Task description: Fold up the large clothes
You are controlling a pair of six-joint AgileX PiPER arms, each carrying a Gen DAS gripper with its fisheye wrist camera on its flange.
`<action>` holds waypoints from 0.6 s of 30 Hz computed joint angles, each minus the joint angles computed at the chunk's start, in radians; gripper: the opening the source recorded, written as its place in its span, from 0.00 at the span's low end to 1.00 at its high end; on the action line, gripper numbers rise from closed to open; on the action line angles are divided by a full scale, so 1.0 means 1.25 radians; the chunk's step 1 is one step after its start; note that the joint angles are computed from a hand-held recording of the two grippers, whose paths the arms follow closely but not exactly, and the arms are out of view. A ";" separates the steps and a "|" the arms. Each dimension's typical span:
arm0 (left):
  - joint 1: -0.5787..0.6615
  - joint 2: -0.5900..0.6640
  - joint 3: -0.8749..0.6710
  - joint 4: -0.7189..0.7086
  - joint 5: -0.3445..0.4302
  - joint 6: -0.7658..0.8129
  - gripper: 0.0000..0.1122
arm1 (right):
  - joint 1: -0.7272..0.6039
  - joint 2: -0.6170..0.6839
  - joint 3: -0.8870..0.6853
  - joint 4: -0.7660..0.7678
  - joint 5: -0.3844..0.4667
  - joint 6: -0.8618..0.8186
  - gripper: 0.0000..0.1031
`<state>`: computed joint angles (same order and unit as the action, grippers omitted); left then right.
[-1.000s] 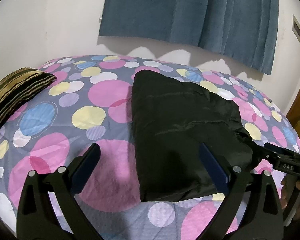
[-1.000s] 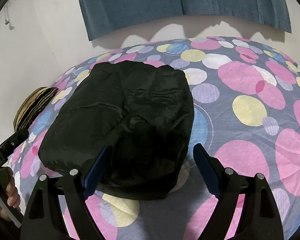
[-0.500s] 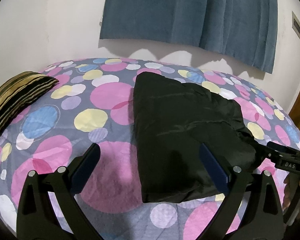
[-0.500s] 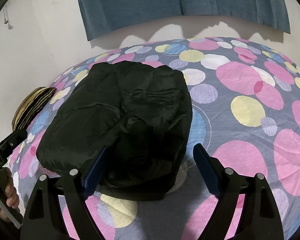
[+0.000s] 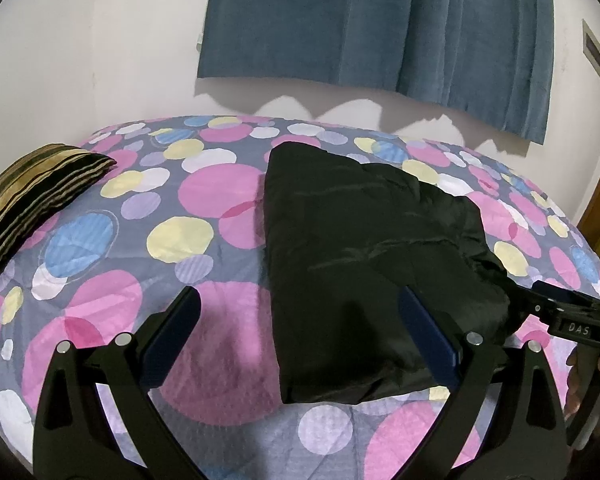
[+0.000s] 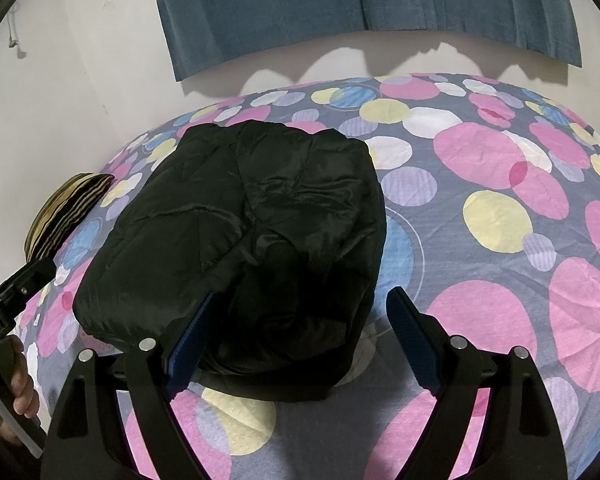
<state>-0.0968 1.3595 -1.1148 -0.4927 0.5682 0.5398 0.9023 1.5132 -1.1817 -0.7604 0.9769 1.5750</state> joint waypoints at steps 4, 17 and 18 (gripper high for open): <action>-0.006 -0.002 0.004 0.016 -0.008 -0.016 0.88 | 0.000 0.001 -0.001 0.000 0.001 0.000 0.82; -0.010 -0.017 0.011 0.031 -0.022 -0.031 0.88 | 0.002 0.003 -0.004 0.000 0.002 0.002 0.82; -0.008 -0.016 0.010 0.020 -0.016 -0.017 0.88 | 0.003 0.004 -0.005 0.000 0.003 0.003 0.82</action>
<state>-0.1068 1.3394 -1.1027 -0.4673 0.5483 0.5191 0.9057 1.5183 -1.1878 -0.7603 0.9811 1.5786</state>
